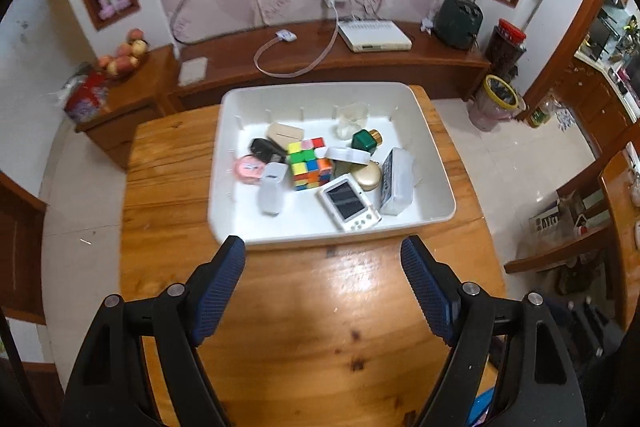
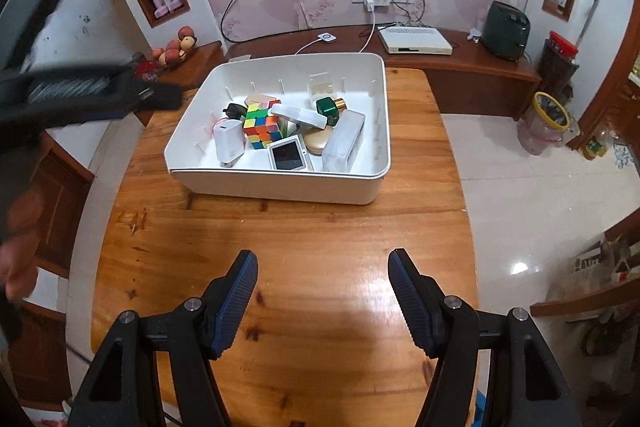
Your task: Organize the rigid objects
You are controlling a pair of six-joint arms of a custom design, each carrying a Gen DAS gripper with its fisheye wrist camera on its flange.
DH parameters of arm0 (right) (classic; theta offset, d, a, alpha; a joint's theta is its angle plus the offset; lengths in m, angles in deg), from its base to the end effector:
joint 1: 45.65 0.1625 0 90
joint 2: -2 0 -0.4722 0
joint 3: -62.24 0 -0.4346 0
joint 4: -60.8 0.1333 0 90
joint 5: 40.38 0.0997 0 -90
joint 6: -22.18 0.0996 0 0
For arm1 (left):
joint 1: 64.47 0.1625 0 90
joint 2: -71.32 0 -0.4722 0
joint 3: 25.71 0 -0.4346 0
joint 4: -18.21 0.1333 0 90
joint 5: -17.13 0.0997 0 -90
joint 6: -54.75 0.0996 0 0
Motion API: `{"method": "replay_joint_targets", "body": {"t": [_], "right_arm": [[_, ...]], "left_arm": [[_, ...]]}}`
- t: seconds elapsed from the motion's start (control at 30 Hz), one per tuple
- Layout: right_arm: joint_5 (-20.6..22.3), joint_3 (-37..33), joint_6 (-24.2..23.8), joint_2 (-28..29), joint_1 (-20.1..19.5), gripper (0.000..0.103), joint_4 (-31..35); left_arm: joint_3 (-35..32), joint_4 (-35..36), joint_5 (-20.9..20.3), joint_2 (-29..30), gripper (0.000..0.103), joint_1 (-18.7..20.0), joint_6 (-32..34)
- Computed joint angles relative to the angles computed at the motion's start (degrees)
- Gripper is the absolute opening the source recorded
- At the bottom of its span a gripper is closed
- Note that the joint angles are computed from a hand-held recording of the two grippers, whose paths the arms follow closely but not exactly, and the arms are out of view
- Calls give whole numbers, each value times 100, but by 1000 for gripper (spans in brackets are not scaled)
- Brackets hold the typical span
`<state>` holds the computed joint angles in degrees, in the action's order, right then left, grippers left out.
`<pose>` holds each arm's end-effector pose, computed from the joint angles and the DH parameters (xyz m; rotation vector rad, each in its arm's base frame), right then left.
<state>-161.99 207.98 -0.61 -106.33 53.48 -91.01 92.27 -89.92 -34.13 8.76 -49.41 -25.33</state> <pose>0.1312 -0.3056 0.3107 0.5427 -2.4563 0.4545 -0.4286 -0.3179 0.1015 0.1695 2.3116 -0.6221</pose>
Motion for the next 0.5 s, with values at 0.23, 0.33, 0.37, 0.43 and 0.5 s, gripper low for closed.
{"method": "replay_joint_targets", "body": {"t": [0.23, 0.33, 0.37, 0.43, 0.5], "right_arm": [[-260, -61, 549, -533, 520, 69, 807], [-504, -9, 611, -671, 891, 69, 804], [-562, 5, 625, -723, 1021, 69, 816], [-625, 18, 682, -784, 1197, 69, 848], [-675, 14, 738, -839, 1346, 69, 932]], "left_arm": [[-35, 1296, -181, -259, 83, -821, -1383], [-42, 1563, -364, -297, 83, -1045, -1760], [-34, 1599, -432, -308, 83, -1115, -1850], [-19, 1650, -534, -335, 83, -1212, -1957], [-37, 1739, -578, -327, 83, -1329, -2046]]}}
